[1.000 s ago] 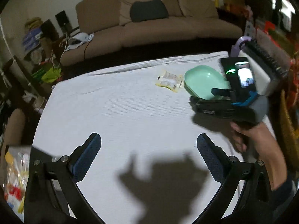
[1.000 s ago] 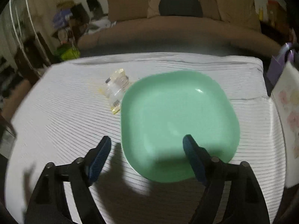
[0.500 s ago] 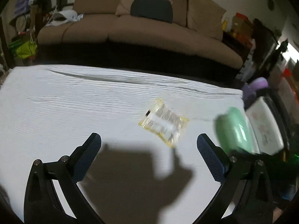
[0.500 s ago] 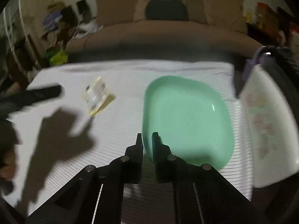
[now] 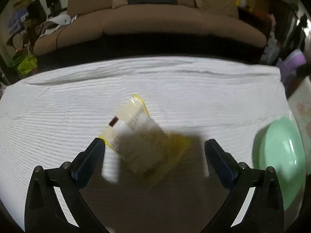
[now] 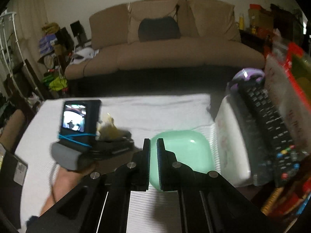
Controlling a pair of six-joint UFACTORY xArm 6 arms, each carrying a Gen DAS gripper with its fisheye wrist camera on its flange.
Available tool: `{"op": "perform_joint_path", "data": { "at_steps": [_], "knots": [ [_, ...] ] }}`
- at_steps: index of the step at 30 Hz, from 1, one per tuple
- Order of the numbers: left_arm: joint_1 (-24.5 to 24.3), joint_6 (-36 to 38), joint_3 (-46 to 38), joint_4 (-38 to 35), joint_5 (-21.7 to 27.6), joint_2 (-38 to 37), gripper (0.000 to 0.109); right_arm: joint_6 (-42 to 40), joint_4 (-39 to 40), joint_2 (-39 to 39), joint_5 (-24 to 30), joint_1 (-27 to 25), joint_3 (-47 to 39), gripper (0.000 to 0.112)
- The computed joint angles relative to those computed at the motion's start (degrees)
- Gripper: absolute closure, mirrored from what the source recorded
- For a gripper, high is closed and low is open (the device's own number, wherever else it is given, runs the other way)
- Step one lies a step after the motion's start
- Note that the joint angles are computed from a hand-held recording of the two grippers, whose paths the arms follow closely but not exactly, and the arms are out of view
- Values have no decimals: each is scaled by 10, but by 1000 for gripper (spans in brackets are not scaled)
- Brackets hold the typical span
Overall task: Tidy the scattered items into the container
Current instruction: 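Grasp the yellow-edged clear packet with the left tool while the right tool holds the green dish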
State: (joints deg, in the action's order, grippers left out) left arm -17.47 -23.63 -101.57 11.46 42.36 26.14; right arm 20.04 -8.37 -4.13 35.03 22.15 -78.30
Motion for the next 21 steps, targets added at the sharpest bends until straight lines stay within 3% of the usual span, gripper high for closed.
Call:
{"op": "perform_joint_path", "data": {
  "at_steps": [6,8,9,10,11,12,14,18,21],
  "knots": [
    [-14,-22,-18,21,14,13,6,-4,3,18,20,-7,-17,104],
    [-13,-22,-13,21,13,8,6,-18,46,32,46,-20,-22,93],
    [-14,-28,-10,26,12,5,10,-24,61,39,55,-27,-24,88],
    [-13,-37,-1,34,5,-1,14,-19,66,44,68,-33,-26,75],
    [-6,-43,19,39,-7,-15,31,-11,67,48,86,-39,-31,59],
    [-3,-56,35,48,-20,-26,53,-4,67,51,100,-43,-34,52],
    [7,-51,73,27,-54,-49,70,3,76,54,111,-52,-35,31],
    [33,33,147,-113,-109,-98,79,29,82,60,130,-64,-42,28],
    [52,58,183,-160,-125,-133,79,38,73,74,150,-65,-51,24]
  ]
}}
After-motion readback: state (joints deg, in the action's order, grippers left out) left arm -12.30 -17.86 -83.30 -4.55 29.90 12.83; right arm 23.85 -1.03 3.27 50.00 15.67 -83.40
